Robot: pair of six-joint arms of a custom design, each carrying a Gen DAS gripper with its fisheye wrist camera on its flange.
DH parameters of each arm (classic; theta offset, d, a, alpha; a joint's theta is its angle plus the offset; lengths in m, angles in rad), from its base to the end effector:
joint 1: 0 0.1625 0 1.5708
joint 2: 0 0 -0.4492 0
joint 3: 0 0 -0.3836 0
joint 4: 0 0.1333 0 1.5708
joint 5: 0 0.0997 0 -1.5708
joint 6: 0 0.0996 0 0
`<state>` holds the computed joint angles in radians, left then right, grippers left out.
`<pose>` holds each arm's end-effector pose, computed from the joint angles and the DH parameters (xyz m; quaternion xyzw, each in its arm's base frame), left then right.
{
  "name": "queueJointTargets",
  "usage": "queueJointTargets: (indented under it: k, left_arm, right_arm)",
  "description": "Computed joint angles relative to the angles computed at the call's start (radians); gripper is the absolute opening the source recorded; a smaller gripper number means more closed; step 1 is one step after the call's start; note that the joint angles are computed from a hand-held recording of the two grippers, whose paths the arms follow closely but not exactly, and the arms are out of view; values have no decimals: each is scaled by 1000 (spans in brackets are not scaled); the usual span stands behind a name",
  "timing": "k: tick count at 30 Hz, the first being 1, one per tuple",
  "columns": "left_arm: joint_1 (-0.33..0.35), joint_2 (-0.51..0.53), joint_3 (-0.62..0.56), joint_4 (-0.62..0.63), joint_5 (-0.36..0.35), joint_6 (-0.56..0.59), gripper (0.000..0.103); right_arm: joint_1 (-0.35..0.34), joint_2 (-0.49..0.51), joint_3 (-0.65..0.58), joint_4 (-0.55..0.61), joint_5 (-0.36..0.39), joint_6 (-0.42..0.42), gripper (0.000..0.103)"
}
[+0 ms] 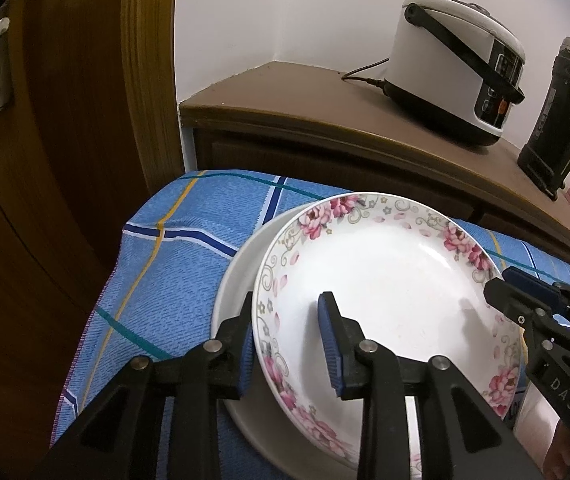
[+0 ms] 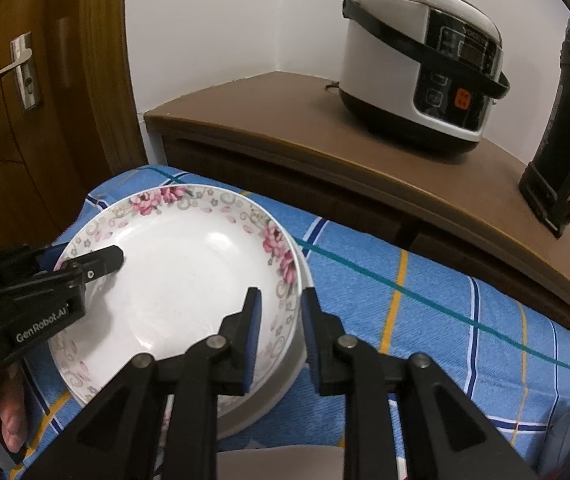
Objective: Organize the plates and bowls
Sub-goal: 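Lower the pink-floral plate onto the white flat plate and open the right tool, then move the right tool to the red-flower white plate rim and close on it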
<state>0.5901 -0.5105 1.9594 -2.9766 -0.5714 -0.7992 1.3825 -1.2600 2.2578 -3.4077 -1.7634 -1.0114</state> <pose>-0.3244 -0.4785 -0.0569 0.0898 0.8730 -0.3603 0.3162 0.0215 -0.4975 0.2767 0.3277 -0.8488 0.2851 0.3014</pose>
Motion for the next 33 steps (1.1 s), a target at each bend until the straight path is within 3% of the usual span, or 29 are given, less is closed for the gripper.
queueJointTargets:
  k: [3,4,5,6,8,9,12,23,33]
  left_arm:
    - [-6,0,7,-13,15,-2,32]
    - [-10,0,10,-17,23,-6,35]
    - [-12,-1,12,-10,30,-15,39]
    - [-16,-4,16,0,43,-32,54]
    - [-33,4,30,-45,82,-27,74]
    - [-38,11,34,-70,106,-16,76]
    - [-50,28,35,-111,147,11,85]
    - [-30,42,29,-168,130,68,85]
    - [-56,36,46,-124,166,10,85]
  right_arm:
    - [-5,-12,6,0,21,3,23]
    - [-10,-20,11,-3,42,9,28]
    - [-15,-27,16,-12,64,13,43]
    - [-18,-30,23,-26,78,12,59]
    - [-21,-33,38,-64,98,5,75]
    - [-21,-36,45,-71,102,4,78]
    - [-21,-45,51,-60,104,0,79]
    - [-50,-100,76,-36,128,4,84]
    - [-126,-225,129,16,173,-27,84]
